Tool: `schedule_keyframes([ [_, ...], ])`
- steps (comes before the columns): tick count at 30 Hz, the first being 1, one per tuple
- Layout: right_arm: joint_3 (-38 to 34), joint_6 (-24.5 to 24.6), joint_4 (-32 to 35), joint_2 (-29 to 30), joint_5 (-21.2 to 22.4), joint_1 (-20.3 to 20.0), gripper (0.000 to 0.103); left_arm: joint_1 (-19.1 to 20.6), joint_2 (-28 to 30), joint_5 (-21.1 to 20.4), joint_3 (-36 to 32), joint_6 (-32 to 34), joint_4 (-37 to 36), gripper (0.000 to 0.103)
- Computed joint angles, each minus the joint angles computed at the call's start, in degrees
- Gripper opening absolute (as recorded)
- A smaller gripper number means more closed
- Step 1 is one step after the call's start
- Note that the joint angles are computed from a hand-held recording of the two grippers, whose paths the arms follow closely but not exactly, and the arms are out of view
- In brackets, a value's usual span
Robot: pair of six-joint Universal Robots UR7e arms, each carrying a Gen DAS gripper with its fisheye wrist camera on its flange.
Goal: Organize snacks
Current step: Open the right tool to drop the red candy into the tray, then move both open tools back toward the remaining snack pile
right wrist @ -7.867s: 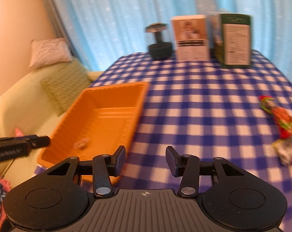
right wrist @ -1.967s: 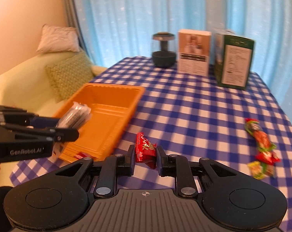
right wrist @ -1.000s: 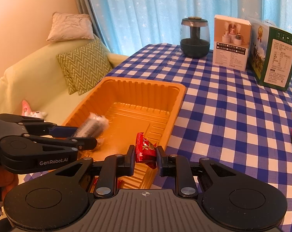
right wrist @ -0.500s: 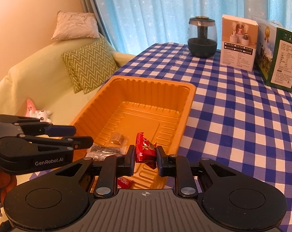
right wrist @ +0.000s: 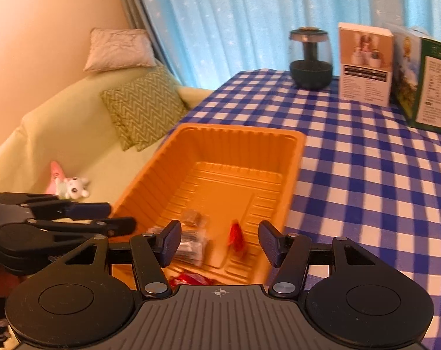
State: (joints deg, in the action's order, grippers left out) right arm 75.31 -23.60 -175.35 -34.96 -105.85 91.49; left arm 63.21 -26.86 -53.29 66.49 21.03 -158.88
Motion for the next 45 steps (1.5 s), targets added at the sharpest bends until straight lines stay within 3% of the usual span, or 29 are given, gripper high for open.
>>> schedule_keyframes([
  [14,14.8,3.5,-10.7,-9.4,-4.8,-1.0,0.059,-3.4,-3.1,0.2,7.3,-0.3,-4.5,0.045],
  [18,19.1,1.7,-16.2,-11.8,-7.8,-1.1,0.059,-4.9,-3.5,-0.7,9.2,-0.5,-5.3,0.047],
  [26,25.9,4.0,-21.3,-17.7,-12.1,-2.5,0.059,-7.8,-2.7,-3.6,11.0,-1.1,-5.9,0.053],
  [45,38.8,8.1,-32.1,-29.6,-15.3,-10.3,0.059,-12.5,4.7,-10.3,7.4,-2.7,-1.5,0.061],
])
